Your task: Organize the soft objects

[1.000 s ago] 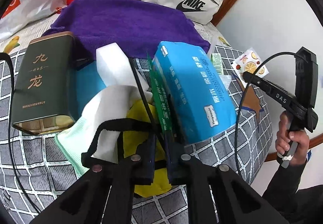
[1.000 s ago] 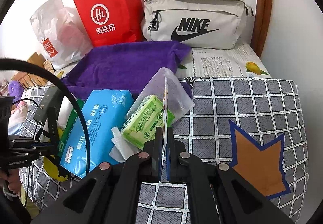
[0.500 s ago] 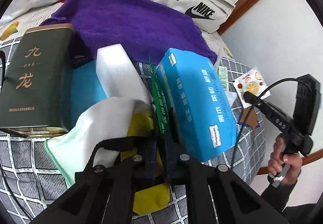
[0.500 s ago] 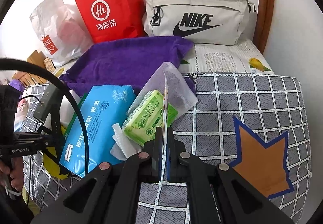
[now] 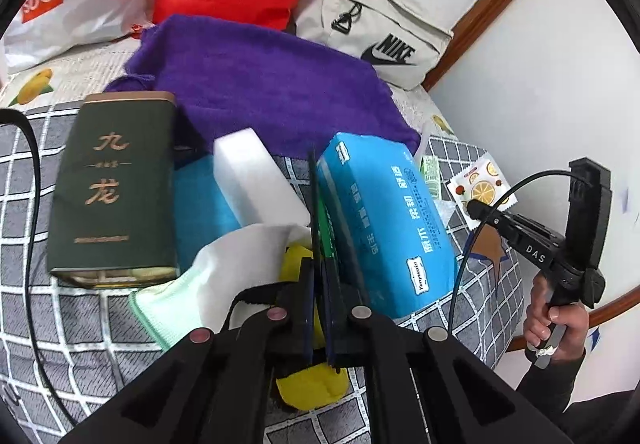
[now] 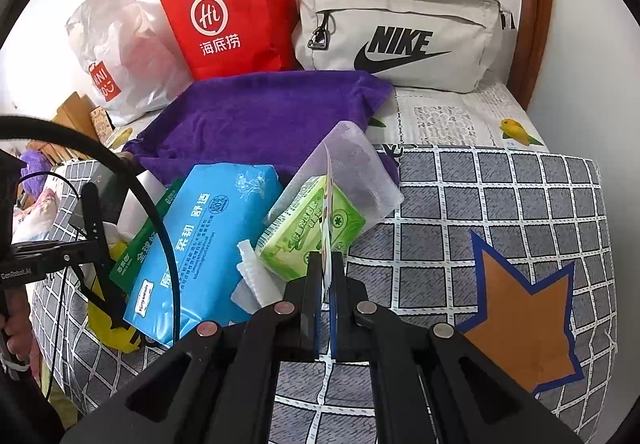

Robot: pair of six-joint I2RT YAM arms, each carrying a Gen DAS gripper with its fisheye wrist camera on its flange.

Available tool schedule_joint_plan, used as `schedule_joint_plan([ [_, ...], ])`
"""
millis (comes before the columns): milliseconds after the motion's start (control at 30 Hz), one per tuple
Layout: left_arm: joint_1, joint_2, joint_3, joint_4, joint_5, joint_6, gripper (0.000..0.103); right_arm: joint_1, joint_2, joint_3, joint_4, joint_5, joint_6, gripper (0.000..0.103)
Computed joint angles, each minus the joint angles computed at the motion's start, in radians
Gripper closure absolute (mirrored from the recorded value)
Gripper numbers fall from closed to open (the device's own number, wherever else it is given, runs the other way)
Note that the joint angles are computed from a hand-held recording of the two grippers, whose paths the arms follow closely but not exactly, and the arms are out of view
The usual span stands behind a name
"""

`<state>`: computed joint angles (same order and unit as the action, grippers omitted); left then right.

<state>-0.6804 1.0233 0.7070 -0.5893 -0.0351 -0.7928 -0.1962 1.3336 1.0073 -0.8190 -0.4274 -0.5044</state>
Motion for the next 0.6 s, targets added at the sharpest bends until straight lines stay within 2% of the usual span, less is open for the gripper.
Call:
schedule_joint_plan([
  [167, 0.018, 0.072, 0.012, 0.038, 0.013, 0.012, 0.099, -0.004, -0.004, -0.002, -0.011, -0.001, -0.006, 0.1],
  [300, 0.042, 0.122, 0.0, 0.113, 0.048, 0.011, 0.098, -0.01, 0.002, 0.0, -0.013, 0.003, -0.002, 0.1],
  [600, 0.02, 0.12, -0.016, 0.161, -0.001, 0.007, 0.099, -0.004, -0.002, -0.001, -0.011, -0.005, -0.003, 0.1],
])
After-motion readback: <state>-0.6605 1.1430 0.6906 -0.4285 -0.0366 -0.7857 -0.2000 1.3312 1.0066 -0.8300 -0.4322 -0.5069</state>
